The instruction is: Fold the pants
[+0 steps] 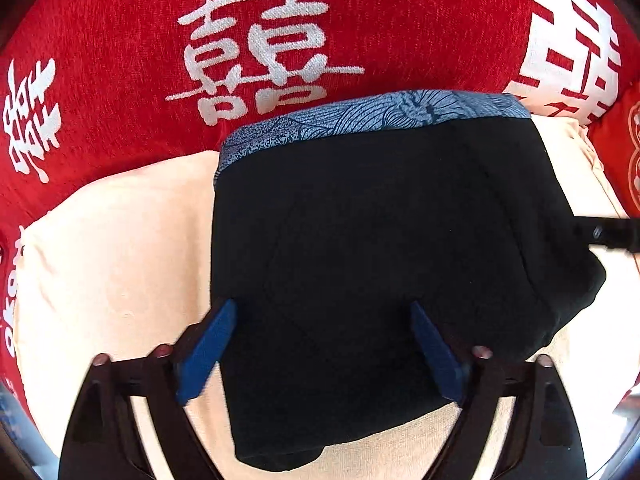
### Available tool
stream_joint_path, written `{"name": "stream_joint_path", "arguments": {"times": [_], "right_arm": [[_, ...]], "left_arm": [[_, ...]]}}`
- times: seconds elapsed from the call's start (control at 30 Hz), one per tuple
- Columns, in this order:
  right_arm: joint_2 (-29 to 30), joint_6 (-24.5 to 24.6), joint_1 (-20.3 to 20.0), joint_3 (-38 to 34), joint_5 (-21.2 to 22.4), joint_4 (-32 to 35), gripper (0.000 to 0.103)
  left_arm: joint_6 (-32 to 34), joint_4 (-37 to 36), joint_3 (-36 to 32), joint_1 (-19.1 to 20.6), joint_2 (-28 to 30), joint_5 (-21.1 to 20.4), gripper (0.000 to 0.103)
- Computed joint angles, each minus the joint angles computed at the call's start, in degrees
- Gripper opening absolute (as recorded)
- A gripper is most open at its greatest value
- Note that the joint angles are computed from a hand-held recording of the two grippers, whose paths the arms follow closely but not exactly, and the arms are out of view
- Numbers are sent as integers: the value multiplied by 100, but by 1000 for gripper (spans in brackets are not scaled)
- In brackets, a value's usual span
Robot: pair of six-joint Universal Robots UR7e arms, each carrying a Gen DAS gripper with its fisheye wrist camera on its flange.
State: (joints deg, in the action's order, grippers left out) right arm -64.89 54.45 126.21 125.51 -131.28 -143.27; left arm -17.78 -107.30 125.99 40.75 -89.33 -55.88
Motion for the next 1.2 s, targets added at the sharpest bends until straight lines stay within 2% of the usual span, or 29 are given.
{"name": "stream_joint_path", "arguments": {"times": [0.2,0.37,0.57,0.77,1.03,1.13,1.2], "right_arm": [[142,165,-29,-203,-77,379,39],[382,676,-15,-392,-297,605,40],[716,1196,15,-724,-600,1069,45],[672,1469,46,-663,-682,1054,45],[467,1158,63,-470,-571,801,49],[432,787,23,-426,-424,614,59],[413,540,26,-464,-336,707,60]], "left_arm": [[209,-325,38,86,127,2,101],[548,-537,13,264,183,-127,101],[653,-299,-207,400,289,-342,101],[771,-293,-223,443,267,-426,101],[550,-310,-154,369,245,-315,102],[391,-219,-200,343,318,-270,102],[282,-84,-277,342,384,-273,102]]}}
